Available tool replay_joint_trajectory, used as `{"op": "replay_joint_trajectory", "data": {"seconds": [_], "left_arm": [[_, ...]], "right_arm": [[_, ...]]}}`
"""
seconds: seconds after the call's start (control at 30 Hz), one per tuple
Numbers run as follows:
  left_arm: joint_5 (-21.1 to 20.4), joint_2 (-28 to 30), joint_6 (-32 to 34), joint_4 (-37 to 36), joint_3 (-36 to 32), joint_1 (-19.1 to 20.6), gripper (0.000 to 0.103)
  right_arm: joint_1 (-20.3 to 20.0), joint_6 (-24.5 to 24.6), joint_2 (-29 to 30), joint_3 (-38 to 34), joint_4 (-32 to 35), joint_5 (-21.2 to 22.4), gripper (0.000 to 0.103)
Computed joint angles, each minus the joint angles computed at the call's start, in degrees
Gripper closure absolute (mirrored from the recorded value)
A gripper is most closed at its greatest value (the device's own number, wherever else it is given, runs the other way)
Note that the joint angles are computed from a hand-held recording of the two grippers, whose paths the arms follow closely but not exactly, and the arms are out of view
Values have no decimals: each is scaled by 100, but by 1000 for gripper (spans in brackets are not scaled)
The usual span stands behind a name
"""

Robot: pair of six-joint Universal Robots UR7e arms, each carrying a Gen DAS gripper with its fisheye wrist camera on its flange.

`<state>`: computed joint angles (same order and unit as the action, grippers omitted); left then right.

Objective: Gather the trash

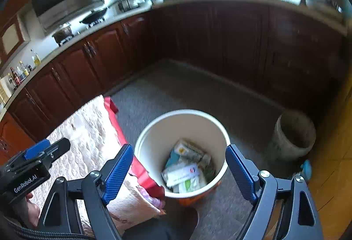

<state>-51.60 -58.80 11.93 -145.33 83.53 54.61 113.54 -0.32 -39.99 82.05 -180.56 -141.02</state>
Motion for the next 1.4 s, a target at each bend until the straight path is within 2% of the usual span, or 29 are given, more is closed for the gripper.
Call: {"op": "replay_joint_trajectory", "data": {"seconds": [0.17, 0.27, 0.57, 0.93, 1.4], "left_arm": [[122, -254, 331, -637, 297, -179, 22], [162, -407, 524, -1054, 475, -267, 13], [42, -796, 651, -1568, 786, -343, 12], [-28, -964, 766, -1973, 953, -360, 12], [1, -934, 918, -2179, 989, -341, 12]], "right_arm": [[307, -798, 170, -122, -957, -308, 9], [452, -1314, 308, -244, -1480, -456, 4], [727, -2065, 521, -397, -2297, -494, 1], [889, -2523, 629, -469, -2807, -437, 0], [867, -2443, 625, -519, -2760, -363, 0]]}}
